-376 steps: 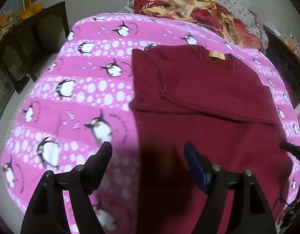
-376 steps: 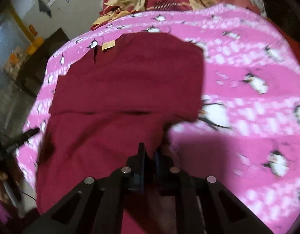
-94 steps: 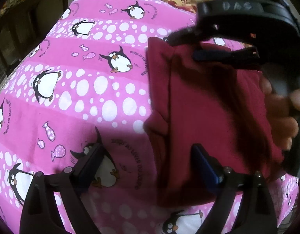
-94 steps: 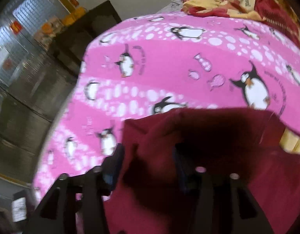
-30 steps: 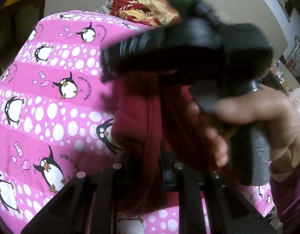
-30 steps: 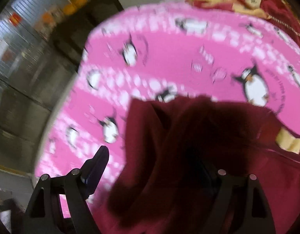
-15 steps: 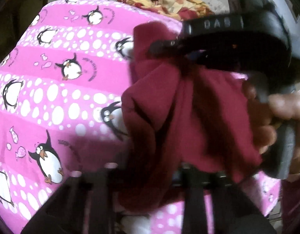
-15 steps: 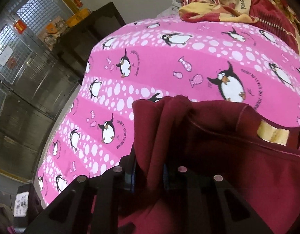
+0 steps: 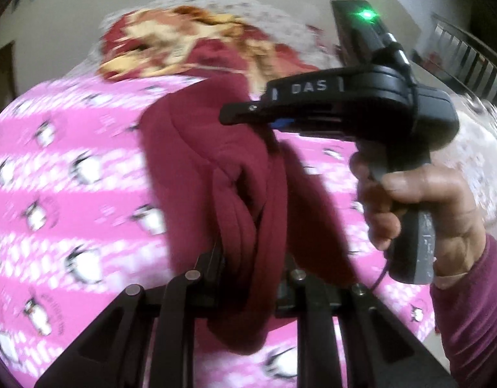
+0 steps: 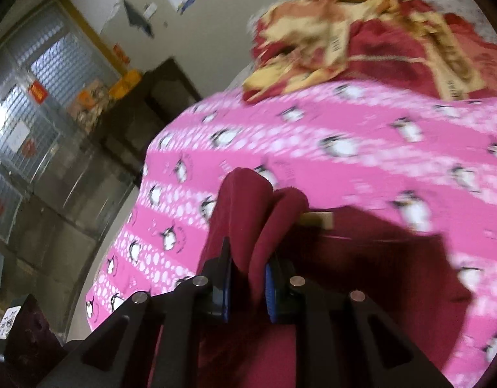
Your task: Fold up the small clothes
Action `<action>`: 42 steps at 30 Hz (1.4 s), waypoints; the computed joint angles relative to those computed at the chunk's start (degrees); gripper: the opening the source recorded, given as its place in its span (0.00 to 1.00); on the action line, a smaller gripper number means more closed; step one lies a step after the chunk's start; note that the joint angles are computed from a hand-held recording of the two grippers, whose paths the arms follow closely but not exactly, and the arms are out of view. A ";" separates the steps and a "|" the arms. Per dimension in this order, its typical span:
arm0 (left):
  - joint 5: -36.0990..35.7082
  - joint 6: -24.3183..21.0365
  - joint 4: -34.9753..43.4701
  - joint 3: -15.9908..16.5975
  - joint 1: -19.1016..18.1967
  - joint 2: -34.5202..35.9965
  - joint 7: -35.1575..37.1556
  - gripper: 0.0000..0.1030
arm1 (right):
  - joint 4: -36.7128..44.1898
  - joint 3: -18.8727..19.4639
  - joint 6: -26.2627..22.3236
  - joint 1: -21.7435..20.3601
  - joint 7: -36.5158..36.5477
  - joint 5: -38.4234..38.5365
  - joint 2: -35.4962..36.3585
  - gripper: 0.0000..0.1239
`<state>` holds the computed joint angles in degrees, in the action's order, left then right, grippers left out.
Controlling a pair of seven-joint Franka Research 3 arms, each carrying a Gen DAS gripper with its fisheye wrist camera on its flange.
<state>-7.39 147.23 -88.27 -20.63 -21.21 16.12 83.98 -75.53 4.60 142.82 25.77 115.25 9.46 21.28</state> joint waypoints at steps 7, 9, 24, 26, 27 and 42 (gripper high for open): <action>5.84 -6.63 12.49 -0.76 -6.83 10.41 -1.42 0.19 | -24.05 -1.59 6.23 -3.96 5.88 0.95 -14.71 0.14; 8.10 -8.71 15.94 -0.24 -9.01 13.51 -1.65 0.19 | -27.29 -1.68 6.64 -4.65 8.92 -1.25 -15.84 0.14; 12.74 -5.54 -0.02 3.39 -5.05 0.10 -3.55 0.64 | -41.33 2.11 12.91 -4.38 7.53 8.45 -26.96 0.58; 12.77 -6.75 0.39 3.06 -4.69 1.05 -5.57 0.64 | -41.26 2.60 13.66 -4.10 7.60 9.88 -26.02 0.58; 11.82 -7.21 0.55 2.54 -4.32 1.68 -5.73 0.64 | -40.46 3.02 13.41 -4.13 7.82 7.93 -25.13 0.58; 13.98 -8.92 2.45 1.89 -5.45 5.60 -8.44 0.64 | -42.01 4.09 13.33 -8.74 22.19 -8.40 -27.05 0.54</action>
